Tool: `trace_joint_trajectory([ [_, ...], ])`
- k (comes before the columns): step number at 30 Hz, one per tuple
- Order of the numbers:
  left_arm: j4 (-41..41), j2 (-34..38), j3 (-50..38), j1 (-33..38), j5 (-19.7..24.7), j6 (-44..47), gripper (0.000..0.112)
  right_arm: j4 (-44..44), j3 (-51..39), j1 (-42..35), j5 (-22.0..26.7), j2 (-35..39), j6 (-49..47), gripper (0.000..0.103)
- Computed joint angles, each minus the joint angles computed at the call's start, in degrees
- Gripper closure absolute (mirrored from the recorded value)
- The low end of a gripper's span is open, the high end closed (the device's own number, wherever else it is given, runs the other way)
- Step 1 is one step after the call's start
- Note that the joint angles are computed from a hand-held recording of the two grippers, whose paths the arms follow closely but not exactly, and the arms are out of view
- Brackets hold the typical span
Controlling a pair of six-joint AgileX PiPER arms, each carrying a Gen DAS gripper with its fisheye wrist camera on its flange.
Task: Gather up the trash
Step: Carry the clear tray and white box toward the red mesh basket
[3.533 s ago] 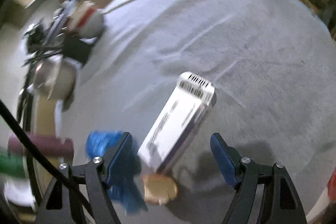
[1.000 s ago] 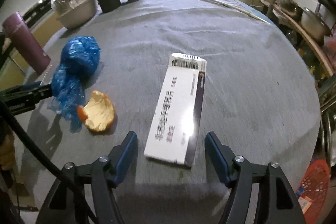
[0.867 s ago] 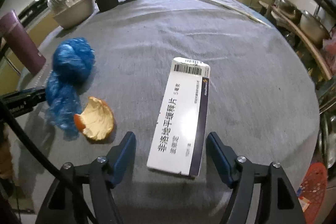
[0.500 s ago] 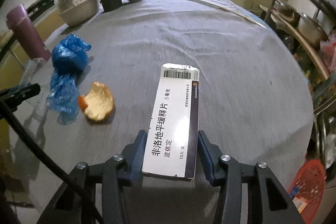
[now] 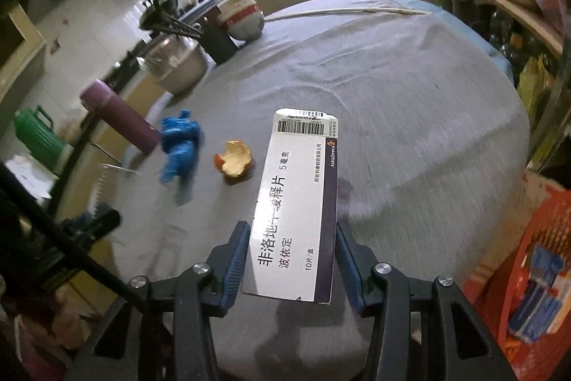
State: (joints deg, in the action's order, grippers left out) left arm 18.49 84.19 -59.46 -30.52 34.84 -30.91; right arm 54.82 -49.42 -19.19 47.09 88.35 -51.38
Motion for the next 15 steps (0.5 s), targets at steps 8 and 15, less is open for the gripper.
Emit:
trace_joint_trajectory([
  [8, 5.95, 1.80, -3.52, -8.68, 4.56, -9.13, 0.066, 2.87, 5.34, -9.08, 6.50, -6.14, -5.24, 0.053],
  [15, 7.57, 1.56, -4.89, -12.95, 6.72, -12.04, 0.066, 4.41, 8.52, -15.58, 11.55, -9.30, -10.60, 0.052],
])
